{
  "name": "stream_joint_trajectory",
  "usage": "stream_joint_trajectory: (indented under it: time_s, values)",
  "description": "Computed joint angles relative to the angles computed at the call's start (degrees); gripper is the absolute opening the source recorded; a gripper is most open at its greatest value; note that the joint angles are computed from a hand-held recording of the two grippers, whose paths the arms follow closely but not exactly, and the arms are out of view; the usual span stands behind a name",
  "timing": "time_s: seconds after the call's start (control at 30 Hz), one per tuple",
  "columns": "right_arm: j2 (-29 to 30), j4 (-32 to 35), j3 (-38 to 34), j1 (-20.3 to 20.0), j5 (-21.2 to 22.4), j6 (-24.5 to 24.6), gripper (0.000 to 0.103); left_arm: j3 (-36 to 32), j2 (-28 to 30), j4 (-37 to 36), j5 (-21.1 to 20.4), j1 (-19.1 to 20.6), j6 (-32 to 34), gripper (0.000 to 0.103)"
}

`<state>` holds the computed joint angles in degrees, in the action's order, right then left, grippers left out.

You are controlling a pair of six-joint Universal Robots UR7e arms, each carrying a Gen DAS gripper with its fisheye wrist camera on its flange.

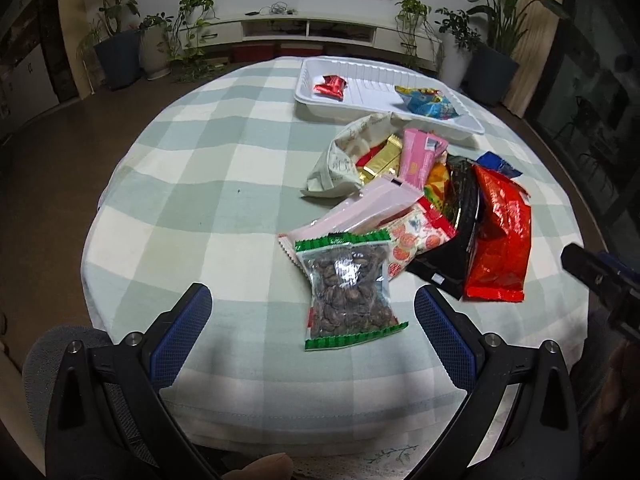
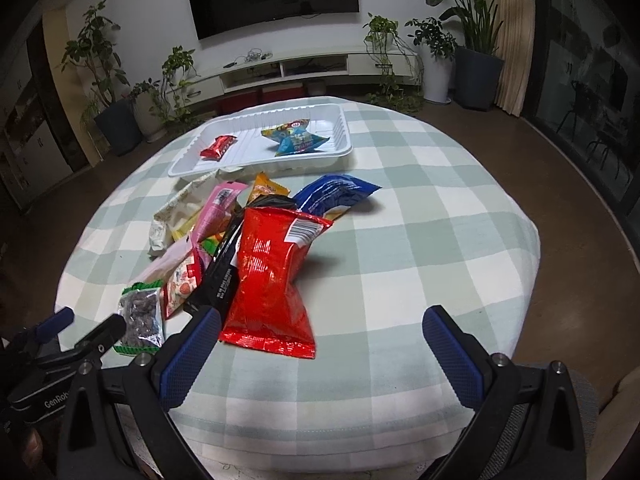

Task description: Organize snacks

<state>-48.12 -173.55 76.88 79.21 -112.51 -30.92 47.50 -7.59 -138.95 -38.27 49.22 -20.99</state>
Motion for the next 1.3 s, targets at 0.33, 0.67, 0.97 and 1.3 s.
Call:
stream_joint_trajectory:
  time_s: [0.33, 0.67, 0.97, 1.3]
  values:
    - [0.91, 1.96, -1.83, -0.59, 0.35, 0.83, 0.103, -3.52, 1.81, 6.74, 4.46, 0.37, -1.76, 0.103]
    - [1.33, 1.83, -2.19, -0.60, -0.18, 0.65, 0.103, -5.81, 2.82, 10.88, 5.13, 0.79, -4.18, 0.103]
    - [1.35, 1.95, -2.28, -0.71, 0.16, 0.20, 0.103, -4.76, 2.65, 9.04, 5.44, 0.63, -3.48, 0.103]
    - [-1.06, 9.32, -2.73, -3.28, 10.70, 6.08, 0.101, 3.30, -1.17, -10.46, -5.81, 1.90, 12.63, 0.103]
